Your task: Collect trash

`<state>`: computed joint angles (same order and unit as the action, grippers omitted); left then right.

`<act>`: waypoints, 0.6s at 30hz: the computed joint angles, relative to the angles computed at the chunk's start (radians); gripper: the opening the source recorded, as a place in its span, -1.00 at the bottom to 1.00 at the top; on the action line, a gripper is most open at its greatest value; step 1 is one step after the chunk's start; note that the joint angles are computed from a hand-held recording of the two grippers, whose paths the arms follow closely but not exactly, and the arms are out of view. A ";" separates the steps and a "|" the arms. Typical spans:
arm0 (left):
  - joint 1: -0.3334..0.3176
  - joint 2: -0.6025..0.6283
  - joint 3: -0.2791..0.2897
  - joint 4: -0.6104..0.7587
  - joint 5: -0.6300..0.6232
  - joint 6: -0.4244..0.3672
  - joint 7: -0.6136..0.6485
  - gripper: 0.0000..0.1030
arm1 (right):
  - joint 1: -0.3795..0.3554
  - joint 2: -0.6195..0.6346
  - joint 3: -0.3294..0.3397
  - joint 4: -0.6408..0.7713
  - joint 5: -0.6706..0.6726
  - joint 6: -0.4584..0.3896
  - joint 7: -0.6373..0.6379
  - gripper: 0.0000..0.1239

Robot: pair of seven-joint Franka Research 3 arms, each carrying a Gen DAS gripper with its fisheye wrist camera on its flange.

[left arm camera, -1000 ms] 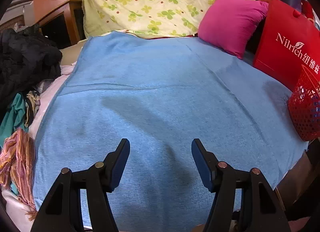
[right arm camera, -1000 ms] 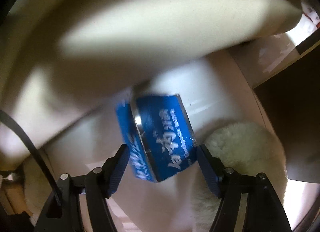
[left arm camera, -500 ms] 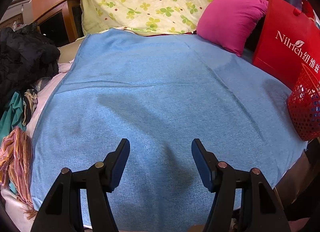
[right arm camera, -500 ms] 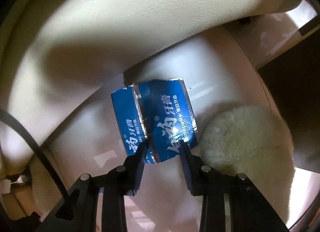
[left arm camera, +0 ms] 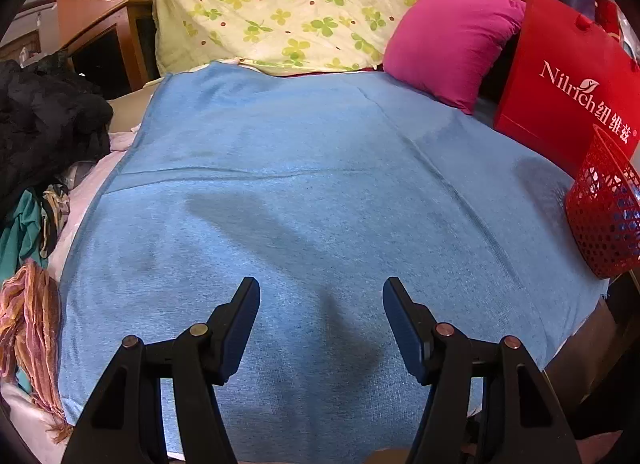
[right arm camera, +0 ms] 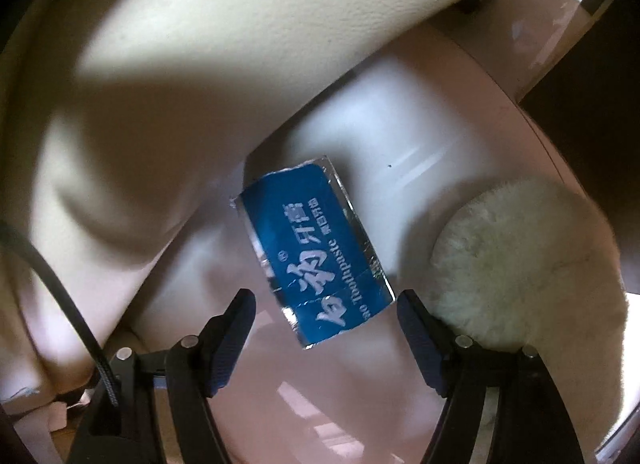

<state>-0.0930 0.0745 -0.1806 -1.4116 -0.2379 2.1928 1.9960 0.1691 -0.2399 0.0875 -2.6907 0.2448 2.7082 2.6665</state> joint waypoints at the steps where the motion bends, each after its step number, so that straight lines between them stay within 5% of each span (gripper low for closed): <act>1: 0.000 0.000 0.000 0.000 -0.001 -0.002 0.002 0.26 | -0.009 0.013 0.004 0.010 -0.018 0.002 0.010 0.23; 9: -0.005 -0.001 -0.005 -0.002 -0.005 -0.010 0.012 0.26 | 0.020 0.151 0.010 0.161 -0.141 -0.089 0.048 0.08; 18: -0.009 -0.007 -0.003 -0.012 0.012 0.014 -0.004 0.26 | 0.057 0.058 -0.046 0.136 0.099 -0.155 -0.154 0.01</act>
<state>-0.1025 0.0678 -0.1837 -1.4236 -0.2262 2.2065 1.9917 0.2259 -0.1816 0.0415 -2.5546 0.3441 2.5529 2.5126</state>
